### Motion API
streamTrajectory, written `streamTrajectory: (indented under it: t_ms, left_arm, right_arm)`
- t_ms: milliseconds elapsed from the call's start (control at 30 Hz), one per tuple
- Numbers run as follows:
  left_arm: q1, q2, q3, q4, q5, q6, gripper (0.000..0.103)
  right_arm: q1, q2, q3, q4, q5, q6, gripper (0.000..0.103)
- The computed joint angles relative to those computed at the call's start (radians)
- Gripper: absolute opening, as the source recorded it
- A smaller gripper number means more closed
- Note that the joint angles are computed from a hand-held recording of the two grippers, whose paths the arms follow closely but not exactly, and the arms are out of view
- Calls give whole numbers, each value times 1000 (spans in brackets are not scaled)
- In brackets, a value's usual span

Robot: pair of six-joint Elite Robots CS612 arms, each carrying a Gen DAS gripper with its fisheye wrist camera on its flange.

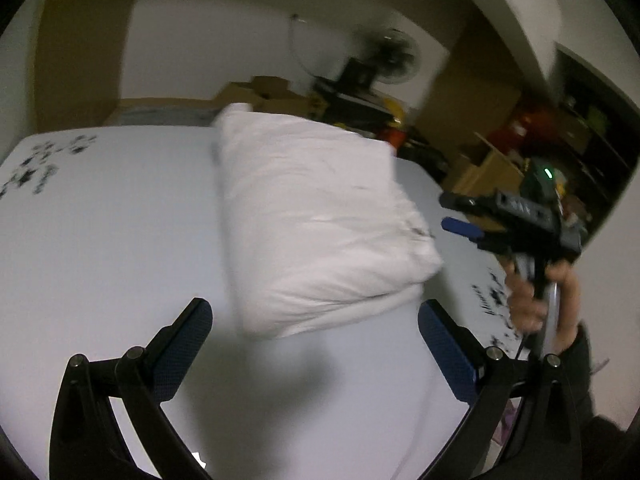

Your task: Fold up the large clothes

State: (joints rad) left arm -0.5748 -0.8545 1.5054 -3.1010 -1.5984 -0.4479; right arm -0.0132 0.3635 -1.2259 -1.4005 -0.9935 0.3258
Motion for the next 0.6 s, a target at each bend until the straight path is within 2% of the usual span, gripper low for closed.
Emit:
streamTrajectory:
  t_ms: [67, 133, 200, 233, 267, 300, 333, 533, 600]
  left_arm:
    - [10, -4, 17, -13, -3, -29, 103]
    - [22, -4, 29, -19, -9, -37, 103]
    - [32, -2, 36, -29, -15, -39, 103]
    - [37, -1, 38, -30, -23, -44, 103]
    - [43, 2, 38, -32, -37, -48, 103]
    - [44, 2, 35, -31, -45, -53, 103]
    - [45, 9, 26, -28, -49, -57, 103]
    - [61, 21, 16, -47, -62, -79, 103]
    - [63, 26, 11, -55, -71, -88, 103]
  right_arm:
    - [18, -64, 138, 57, 34, -57, 66]
    - [42, -129, 272, 144, -18, -123, 66]
    - [56, -167, 376, 190, -61, -106, 65]
    - [58, -162, 382, 164, -58, -103, 53]
    - [59, -156, 376, 139, -74, -112, 30]
    - [56, -151, 365, 129, -71, -124, 24]
    - [47, -140, 343, 124, -33, -117, 15]
    - [3, -71, 179, 34, 107, -65, 10]
    - [-1, -63, 161, 23, 122, -74, 11]
